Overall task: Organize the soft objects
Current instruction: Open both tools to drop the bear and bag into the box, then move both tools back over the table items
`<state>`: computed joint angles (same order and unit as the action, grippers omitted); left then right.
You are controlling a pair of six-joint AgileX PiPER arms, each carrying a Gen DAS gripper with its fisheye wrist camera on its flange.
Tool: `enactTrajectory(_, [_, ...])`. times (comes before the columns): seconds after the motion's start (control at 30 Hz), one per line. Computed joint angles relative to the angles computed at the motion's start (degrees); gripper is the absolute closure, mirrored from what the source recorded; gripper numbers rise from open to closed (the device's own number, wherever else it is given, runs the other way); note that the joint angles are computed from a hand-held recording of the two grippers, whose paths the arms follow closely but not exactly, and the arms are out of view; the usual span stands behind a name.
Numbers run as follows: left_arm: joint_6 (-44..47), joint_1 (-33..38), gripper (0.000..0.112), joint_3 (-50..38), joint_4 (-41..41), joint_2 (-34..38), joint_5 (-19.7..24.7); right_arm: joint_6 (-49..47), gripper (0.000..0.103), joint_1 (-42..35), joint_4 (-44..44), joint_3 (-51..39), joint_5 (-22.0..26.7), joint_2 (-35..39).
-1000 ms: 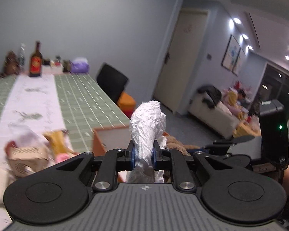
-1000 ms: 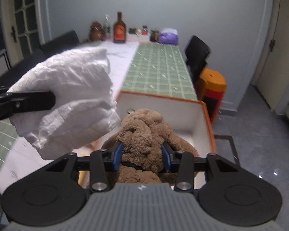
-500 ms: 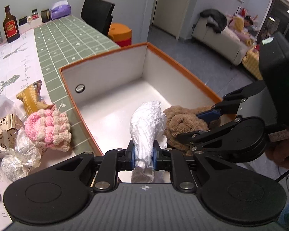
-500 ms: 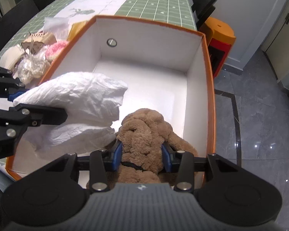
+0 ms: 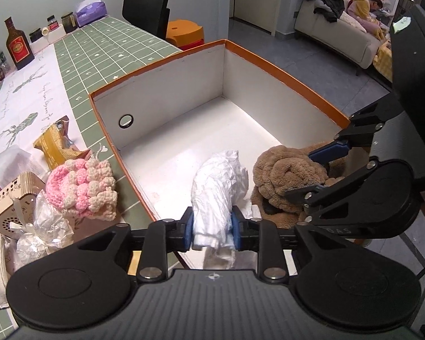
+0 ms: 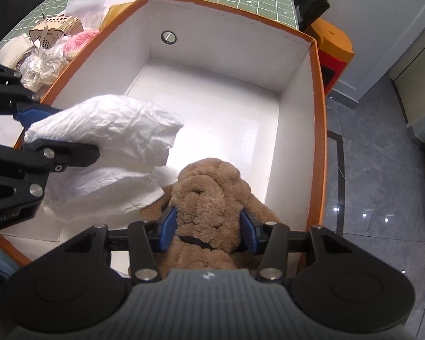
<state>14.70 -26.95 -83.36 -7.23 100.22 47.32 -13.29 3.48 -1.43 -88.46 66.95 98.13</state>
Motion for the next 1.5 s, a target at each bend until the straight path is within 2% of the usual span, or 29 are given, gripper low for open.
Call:
enactTrajectory(0.07, [1.0, 0.54, 0.075, -0.12, -1.47, -0.17, 0.36, -0.01, 0.053, 0.48, -0.88, -0.27, 0.39, -0.41])
enactTrajectory(0.13, [1.47, 1.14, 0.074, 0.43, -2.62, -1.09, -0.23, 0.15, 0.047, 1.17, -2.45, -1.02, 1.11, -0.93])
enactTrajectory(0.2, [2.71, 1.91, 0.064, 1.84, -4.23, -2.88, -2.03, 0.18, 0.046, 1.93, -4.17, -1.21, 1.51, -1.96])
enactTrajectory(0.27, [4.69, 2.95, 0.06, 2.55, -6.62, -4.48, -2.63, 0.54, 0.046, 2.52, -5.53, -1.64, 1.91, -2.8])
enactTrajectory(0.43, [10.29, 6.27, 0.06, 6.32, -12.74, -9.63, -5.51, 2.98, 0.044, 4.19, -7.68, -0.92, -0.06, -6.41])
enactTrajectory(0.57, [18.49, 10.77, 0.058, 11.69, -20.99, -14.49, -9.06, 8.17, 0.04, 6.87, -9.9, 3.1, -5.95, -11.24])
enactTrajectory(0.77, [35.71, 19.62, 0.056, 20.14, -36.71, -20.1, -13.13, 17.38, 0.039, 12.35, -8.73, 12.72, -19.41, -18.71])
enactTrajectory(0.9, [50.92, 26.48, 0.056, 26.14, -49.24, -22.94, -14.34, 28.36, 0.038, 19.08, -12.69, 19.55, -29.8, -21.68])
enactTrajectory(0.97, [57.92, 30.15, 0.056, 28.63, -54.82, -23.86, -13.83, 33.57, 0.038, 22.41, -14.72, 21.2, -32.92, -21.52])
enactTrajectory(1.1, [62.53, 36.86, 0.056, 31.66, -58.65, -24.75, -12.72, 44.12, 0.038, 29.29, -19.52, 23.54, -38.25, -19.43])
enactTrajectory(1.2, [65.81, 42.09, 0.056, 33.59, -60.65, -23.93, -10.53, 55.09, 0.035, 33.97, -26.74, 24.28, -40.73, -16.03])
enactTrajectory(1.23, [67.59, 43.62, 0.056, 34.7, -61.61, -23.8, -10.21, 60.38, 0.03, 35.62, -30.69, 24.78, -41.26, -14.8])
enactTrajectory(1.37, [73.83, 47.76, 0.056, 38.4, -64.53, -22.35, -10.25, 76.04, 0.026, 40.24, -42.43, 24.92, -41.62, -8.35])
enactTrajectory(1.5, [79.29, 51.28, 0.056, 41.52, -68.13, -20.4, -9.69, 88.96, 0.025, 42.91, -54.23, 24.41, -37.71, -2.37])
